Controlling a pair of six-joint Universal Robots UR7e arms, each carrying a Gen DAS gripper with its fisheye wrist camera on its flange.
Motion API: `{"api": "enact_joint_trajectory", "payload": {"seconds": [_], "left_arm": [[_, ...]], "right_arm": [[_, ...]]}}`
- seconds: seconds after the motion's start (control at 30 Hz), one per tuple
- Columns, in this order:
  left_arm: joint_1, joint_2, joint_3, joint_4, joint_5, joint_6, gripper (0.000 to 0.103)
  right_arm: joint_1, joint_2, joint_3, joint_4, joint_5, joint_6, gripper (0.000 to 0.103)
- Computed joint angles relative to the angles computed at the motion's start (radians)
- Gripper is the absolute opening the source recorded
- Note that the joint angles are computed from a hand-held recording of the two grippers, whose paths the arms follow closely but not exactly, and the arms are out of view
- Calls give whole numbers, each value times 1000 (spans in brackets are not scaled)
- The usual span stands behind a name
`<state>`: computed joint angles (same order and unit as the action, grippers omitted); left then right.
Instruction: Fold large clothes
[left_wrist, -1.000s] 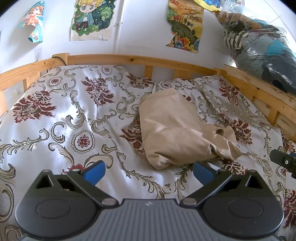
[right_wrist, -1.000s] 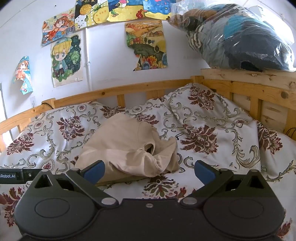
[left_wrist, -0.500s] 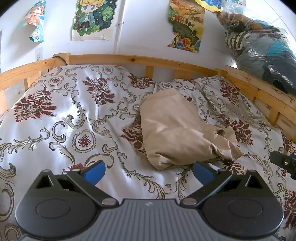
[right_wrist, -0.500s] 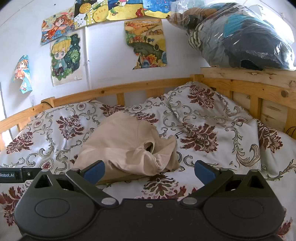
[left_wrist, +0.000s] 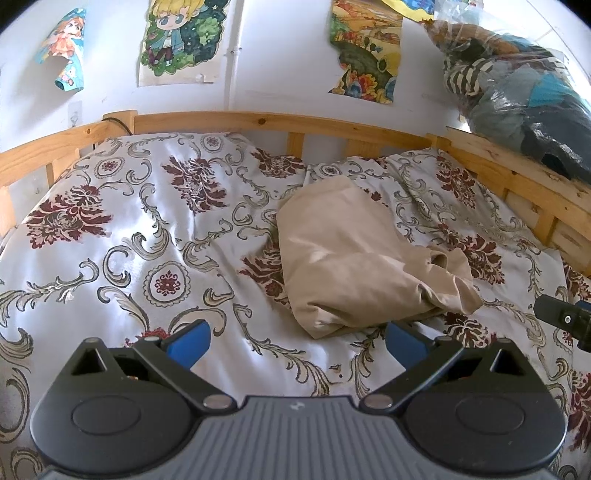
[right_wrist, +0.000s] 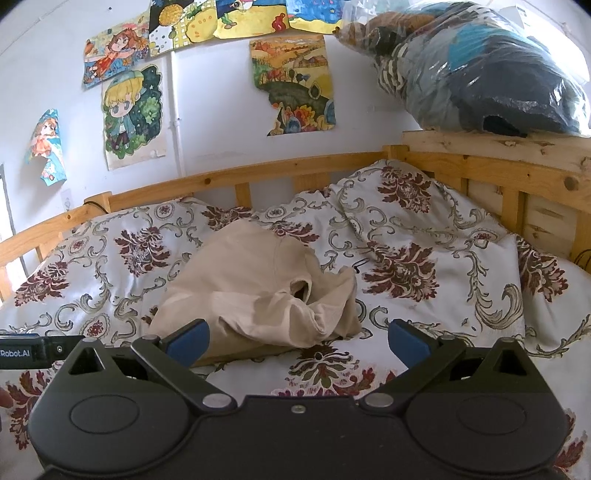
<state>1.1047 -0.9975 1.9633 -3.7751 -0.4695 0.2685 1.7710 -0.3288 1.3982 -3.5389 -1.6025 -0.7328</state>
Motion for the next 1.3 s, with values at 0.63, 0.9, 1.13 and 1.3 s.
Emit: {"api": "enact_joint_trajectory", "payload": {"seconds": [0.63, 0.9, 1.13, 1.3], "left_arm": [[-1, 1, 3, -20, 6, 16, 102], [-13, 45, -44, -41, 95, 133, 102], [-23, 101, -95, -184, 142, 341, 102], [-21, 89, -82, -157, 135, 319, 102]], "right_arm": [[1, 0, -3, 5, -1, 3, 102], [2, 1, -4, 8, -4, 5, 102], [1, 0, -6, 10, -2, 5, 102], [1, -1, -5, 11, -2, 5, 102]]}}
